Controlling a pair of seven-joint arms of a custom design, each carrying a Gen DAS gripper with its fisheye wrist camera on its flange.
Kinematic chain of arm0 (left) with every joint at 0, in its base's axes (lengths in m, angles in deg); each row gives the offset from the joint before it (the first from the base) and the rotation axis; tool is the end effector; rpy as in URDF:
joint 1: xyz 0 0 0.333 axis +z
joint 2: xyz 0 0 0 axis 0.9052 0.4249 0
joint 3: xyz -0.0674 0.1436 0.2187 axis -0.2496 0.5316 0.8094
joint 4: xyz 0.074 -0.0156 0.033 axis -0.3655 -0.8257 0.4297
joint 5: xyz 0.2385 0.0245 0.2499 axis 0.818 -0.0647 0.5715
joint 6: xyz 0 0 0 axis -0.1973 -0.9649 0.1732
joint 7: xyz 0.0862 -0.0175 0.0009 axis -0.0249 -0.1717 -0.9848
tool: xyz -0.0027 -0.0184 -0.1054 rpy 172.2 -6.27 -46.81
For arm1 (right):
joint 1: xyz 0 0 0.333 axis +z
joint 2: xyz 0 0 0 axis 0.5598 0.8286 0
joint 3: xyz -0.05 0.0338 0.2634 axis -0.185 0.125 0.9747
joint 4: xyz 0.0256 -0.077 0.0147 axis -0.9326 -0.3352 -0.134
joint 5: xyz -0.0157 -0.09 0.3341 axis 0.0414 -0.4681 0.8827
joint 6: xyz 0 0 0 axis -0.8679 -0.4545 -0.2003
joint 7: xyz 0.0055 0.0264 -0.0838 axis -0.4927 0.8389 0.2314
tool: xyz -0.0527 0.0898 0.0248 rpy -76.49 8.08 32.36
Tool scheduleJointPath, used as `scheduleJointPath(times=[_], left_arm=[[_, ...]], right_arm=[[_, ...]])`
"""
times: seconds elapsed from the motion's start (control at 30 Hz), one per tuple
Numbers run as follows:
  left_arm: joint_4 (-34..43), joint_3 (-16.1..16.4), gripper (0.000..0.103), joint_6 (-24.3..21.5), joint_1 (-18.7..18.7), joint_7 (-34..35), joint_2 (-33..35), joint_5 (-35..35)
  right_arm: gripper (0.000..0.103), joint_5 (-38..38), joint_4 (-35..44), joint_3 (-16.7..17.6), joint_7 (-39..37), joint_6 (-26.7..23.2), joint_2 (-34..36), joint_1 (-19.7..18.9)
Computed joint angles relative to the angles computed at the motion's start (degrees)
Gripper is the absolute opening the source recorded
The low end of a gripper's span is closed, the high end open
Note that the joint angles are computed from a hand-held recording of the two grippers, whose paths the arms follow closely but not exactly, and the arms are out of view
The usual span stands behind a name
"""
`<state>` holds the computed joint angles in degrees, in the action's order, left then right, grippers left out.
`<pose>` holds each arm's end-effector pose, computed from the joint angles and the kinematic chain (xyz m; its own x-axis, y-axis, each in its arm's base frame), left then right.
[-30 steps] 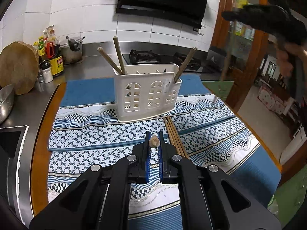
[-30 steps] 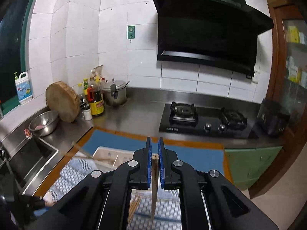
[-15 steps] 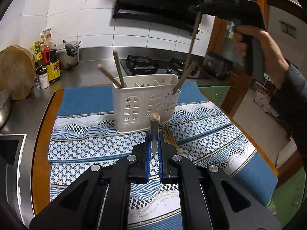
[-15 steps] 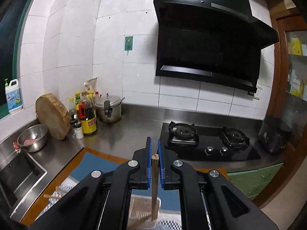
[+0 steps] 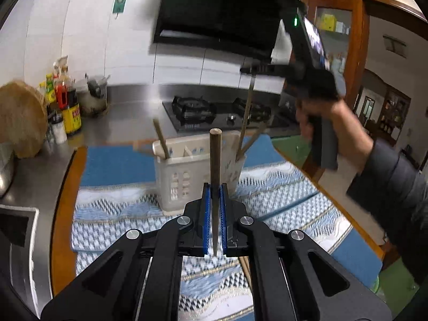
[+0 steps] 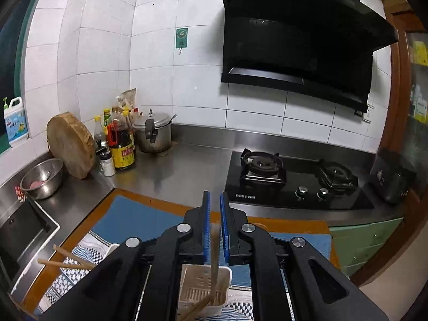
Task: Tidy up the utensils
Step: 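Drop the right tool's chopstick into the holder and open while the left tool drops its own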
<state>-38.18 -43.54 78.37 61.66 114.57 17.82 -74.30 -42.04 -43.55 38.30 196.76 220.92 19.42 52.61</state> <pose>0.4736 -0.0075 0.6290 -0.6164 -0.7722 0.1542 -0.4696 0.2033 -0.8591 0.5474 0.2012 0.7003 -0.0234 -0.9995 0.0204 -0.4687 -0.0071 -0.8833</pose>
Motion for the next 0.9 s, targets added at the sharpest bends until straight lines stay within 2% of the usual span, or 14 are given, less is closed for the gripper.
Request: scheduleJointPath(times=[0.03, 0.17, 0.27, 0.37, 0.47, 0.67, 0.77, 0.9], left_arm=[[0.9, -0.1, 0.005, 0.2, -0.2, 0.1, 0.2, -0.4], [5.4, -1.0, 0.005, 2.1, -0.8, -0.8, 1.9, -0.7], [10.1, -2.0, 0.005, 4.2, -0.8, -2.7, 4.8, -0.1], [14.6, -3.1, 0.005, 6.1, -0.7, -4.9, 7.5, 0.9], [19.7, -4.4, 0.005, 7.4, -0.1, -8.1, 10.9, 2.7], [28.0, -7.2, 0.005, 9.2, 1.6, -13.9, 16.9, 6.2], [30.0, -8.6, 0.005, 10.7, 2.2, -16.7, 19.2, 9.0], [31.6, -10.0, 0.005, 9.7, 3.1, -20.1, 21.8, 12.3]], right_arm=[[0.011, 0.0, -0.5, 0.0, 0.1, -0.1, -0.3, 0.0], [0.030, -2.3, -5.7, 0.4, 1.1, 1.2, -4.1, -0.3], [0.044, -5.2, -12.6, 1.5, 2.7, 3.0, -9.6, -1.5], [0.050, -7.8, -20.7, 3.3, 3.9, 5.2, -16.1, -3.3], [0.052, -8.9, -29.7, 5.1, 4.4, 7.7, -23.3, -5.2], [0.054, -6.4, -44.4, 7.3, 5.0, 12.4, -33.9, -8.4], [0.054, -3.4, -49.8, 8.1, 4.6, 14.1, -37.2, -9.4], [0.054, -1.0, -55.7, 10.9, 4.3, 15.6, -40.7, -11.6]])
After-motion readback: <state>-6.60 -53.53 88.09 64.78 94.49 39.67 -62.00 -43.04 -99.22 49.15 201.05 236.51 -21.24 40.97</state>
